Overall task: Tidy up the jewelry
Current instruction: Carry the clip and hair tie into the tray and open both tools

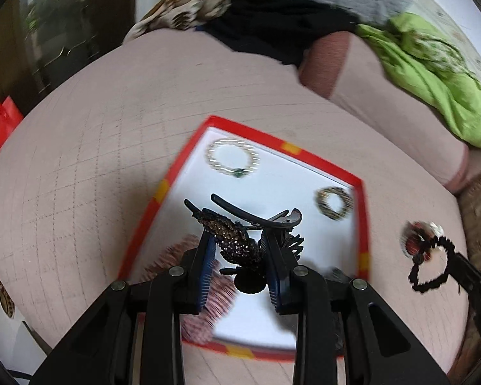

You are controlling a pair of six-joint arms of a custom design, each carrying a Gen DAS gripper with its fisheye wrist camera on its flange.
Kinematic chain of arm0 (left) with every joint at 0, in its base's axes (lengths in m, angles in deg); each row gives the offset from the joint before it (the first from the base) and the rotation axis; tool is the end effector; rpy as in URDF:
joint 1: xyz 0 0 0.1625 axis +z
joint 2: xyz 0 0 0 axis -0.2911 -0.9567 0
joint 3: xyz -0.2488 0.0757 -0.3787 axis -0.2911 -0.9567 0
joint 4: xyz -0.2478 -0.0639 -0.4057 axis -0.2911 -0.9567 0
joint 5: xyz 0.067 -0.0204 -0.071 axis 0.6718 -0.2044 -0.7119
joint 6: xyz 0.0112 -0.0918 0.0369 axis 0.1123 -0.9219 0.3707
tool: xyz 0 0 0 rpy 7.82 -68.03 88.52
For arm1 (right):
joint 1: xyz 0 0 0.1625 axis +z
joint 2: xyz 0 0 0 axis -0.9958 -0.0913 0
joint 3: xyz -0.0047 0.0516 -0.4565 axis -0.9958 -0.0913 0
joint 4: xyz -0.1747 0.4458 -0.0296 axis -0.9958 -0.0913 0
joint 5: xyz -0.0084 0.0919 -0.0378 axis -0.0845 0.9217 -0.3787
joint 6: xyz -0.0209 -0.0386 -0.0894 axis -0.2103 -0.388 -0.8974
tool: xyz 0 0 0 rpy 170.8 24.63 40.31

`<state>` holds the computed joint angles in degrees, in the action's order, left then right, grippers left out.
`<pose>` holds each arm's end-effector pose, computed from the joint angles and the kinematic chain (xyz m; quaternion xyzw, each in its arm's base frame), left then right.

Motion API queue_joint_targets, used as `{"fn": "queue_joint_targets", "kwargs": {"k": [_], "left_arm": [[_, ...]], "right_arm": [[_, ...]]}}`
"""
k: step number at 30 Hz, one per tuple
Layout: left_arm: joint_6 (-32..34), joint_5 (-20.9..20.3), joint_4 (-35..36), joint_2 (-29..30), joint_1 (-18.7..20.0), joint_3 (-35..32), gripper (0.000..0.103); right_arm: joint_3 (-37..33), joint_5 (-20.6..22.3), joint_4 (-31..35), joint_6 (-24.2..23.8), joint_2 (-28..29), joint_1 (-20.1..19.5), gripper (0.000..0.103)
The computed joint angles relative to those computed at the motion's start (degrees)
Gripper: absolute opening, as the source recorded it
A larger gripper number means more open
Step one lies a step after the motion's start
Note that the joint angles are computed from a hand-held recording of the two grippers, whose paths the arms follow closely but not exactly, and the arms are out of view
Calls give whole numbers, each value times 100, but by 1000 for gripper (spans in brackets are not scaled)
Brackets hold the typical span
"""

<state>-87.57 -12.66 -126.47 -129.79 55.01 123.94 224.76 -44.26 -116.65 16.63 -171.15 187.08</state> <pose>-0.2519 -0.4569 0.1496 0.0980 0.9169 -0.2666 0.2804 0.1666 -0.3729 0.2337 0.1904 -0.8896 0.3118 0.2742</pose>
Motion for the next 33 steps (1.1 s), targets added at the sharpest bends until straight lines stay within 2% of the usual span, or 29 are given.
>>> {"fn": "queue_joint_targets", "kwargs": {"k": [5, 8, 13, 18, 21, 23, 24, 28, 33], "left_arm": [[83, -80, -97, 227, 491, -228, 28], [160, -11, -199, 335, 599, -272, 29], [286, 96, -436, 437, 610, -273, 31], [189, 212, -313, 365, 516, -232, 33], [40, 340, -234, 189, 323, -121, 41], [-225, 415, -6, 27, 132, -44, 42], [-334, 418, 72, -58, 39, 3, 42], [-863, 570, 450, -281, -474, 214, 49], [-1558, 755, 933, -288, -1167, 397, 50]], "right_arm": [[-490, 214, 177, 391, 852, -132, 8], [-684, 424, 377, 637, 1179, -279, 8], [-890, 425, 334, 663, 1702, -453, 8], [-953, 370, 304, 624, 1892, -536, 11], [-901, 423, 335, 697, 1824, -563, 20], [-808, 348, 221, 632, 1736, -492, 44], [-742, 328, 131, 576, 1674, -448, 47], [-386, 178, -155, 319, 1257, -272, 52], [192, -80, -309, 202, 410, -257, 60]]}}
